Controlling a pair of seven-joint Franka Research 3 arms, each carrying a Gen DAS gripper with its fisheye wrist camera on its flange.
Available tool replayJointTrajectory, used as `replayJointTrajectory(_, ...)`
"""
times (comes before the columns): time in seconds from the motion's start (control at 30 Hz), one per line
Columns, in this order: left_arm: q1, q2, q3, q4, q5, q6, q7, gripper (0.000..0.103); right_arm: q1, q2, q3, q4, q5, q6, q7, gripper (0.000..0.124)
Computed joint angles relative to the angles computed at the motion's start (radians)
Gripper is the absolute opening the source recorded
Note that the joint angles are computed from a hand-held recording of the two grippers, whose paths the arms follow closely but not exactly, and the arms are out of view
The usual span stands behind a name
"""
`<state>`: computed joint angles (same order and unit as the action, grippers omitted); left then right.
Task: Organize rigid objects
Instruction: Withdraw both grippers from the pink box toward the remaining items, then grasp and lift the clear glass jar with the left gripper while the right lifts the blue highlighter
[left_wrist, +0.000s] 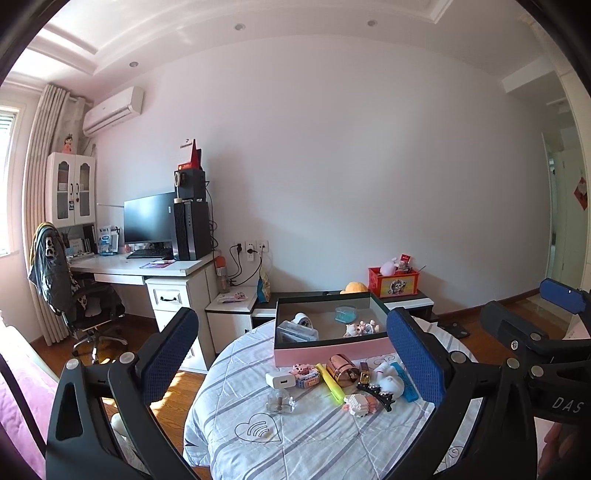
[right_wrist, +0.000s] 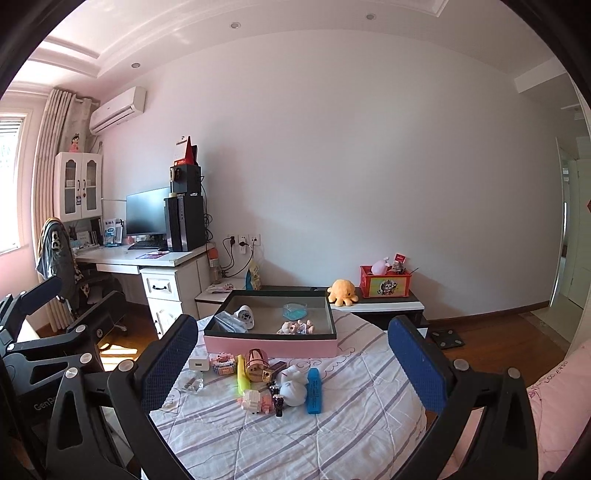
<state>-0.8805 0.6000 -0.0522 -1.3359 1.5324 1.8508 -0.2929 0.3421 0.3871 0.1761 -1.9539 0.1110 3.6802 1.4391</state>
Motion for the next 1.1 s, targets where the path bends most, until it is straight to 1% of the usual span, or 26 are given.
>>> replayJointTrajectory(0.23,0.023,0.007,-0.001,-0.004,-0.029,0.031,0.003,0.103,0.0,0.029,0.002,0.029,-0.001,-0.034,-0.006,0.103)
replayJointTrajectory(0.3,0.042,0.006,-0.004,-0.011,-0.047,0.067,0.012,0.103,0.01,0.046,-0.006,0.05,0.012,-0.055,-0.019,0.103)
replayJointTrajectory(0.37,0.068,-0.004,-0.007,-0.034,-0.064,0.119,0.008,0.103,0.017,0.068,-0.011,0.077,0.024,-0.082,-0.036,0.103)
replayJointTrajectory(0.5,0.119,-0.013,-0.012,-0.073,-0.13,0.171,0.004,0.103,0.028,0.124,-0.023,0.148,0.057,-0.163,-0.064,0.103)
replayJointTrajectory(0.6,0.166,-0.023,-0.016,-0.117,-0.182,0.221,-0.024,0.103,0.054,0.175,-0.056,0.214,0.104,-0.232,-0.091,0.103)
replayJointTrajectory(0.7,0.212,-0.005,-0.022,-0.126,-0.247,0.273,-0.015,0.103,0.075,0.228,-0.089,0.283,0.142,-0.301,-0.107,0.103)
replayJointTrajectory(0.87,0.263,0.078,-0.014,-0.059,-0.359,0.364,0.07,0.103,0.124,0.323,-0.172,0.411,0.183,-0.431,-0.096,0.103)
replayJointTrajectory(0.93,0.277,0.121,-0.003,-0.014,-0.403,0.402,0.115,0.103,0.123,0.36,-0.185,0.462,0.178,-0.48,-0.085,0.103)
replayJointTrajectory(1.03,0.294,0.196,0.007,0.078,-0.489,0.422,0.217,0.103,0.136,0.415,-0.226,0.539,0.162,-0.552,-0.043,0.103)
replayJointTrajectory(1.1,0.301,0.251,0.014,0.15,-0.552,0.406,0.283,0.103,0.133,0.451,-0.236,0.591,0.144,-0.593,-0.018,0.103)
